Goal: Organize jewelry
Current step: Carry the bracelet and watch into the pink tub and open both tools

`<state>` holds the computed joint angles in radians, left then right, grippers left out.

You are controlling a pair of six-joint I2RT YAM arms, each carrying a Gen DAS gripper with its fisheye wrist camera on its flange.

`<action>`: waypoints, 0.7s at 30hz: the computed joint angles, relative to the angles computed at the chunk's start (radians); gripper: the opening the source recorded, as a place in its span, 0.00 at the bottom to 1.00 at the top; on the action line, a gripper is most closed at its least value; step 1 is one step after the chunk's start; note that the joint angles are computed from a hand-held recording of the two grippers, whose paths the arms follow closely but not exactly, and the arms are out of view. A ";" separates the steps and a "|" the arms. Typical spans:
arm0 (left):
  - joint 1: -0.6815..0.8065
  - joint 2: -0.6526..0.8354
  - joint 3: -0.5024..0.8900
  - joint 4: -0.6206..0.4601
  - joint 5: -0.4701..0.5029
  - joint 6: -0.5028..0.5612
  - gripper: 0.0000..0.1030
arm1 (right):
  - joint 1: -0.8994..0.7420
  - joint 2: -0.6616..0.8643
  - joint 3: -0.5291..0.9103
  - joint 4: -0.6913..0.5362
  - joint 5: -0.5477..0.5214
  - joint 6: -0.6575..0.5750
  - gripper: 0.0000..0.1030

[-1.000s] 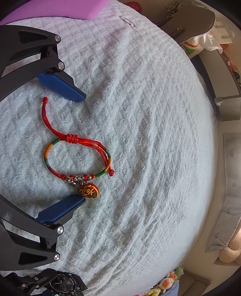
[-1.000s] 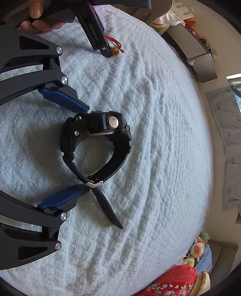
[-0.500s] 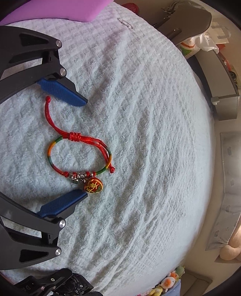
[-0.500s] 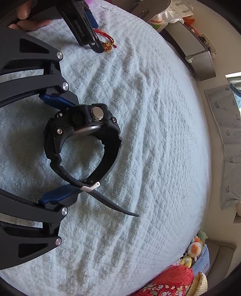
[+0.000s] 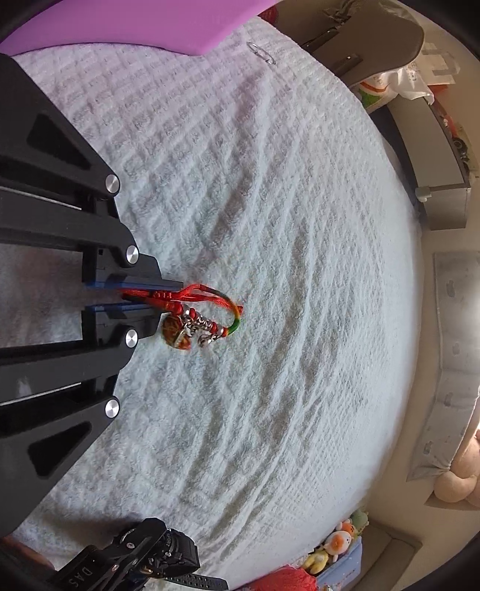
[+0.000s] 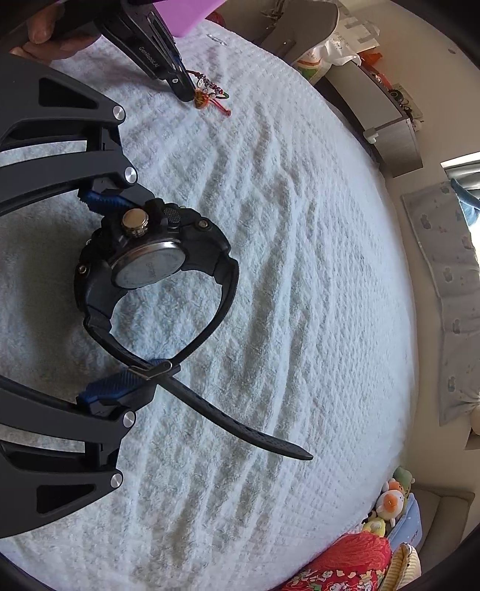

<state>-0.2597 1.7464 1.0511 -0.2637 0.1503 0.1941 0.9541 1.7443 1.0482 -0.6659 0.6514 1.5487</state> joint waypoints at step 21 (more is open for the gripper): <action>0.253 -0.502 0.005 -0.498 0.225 0.169 0.06 | 0.303 0.076 0.484 -0.507 0.109 0.217 0.64</action>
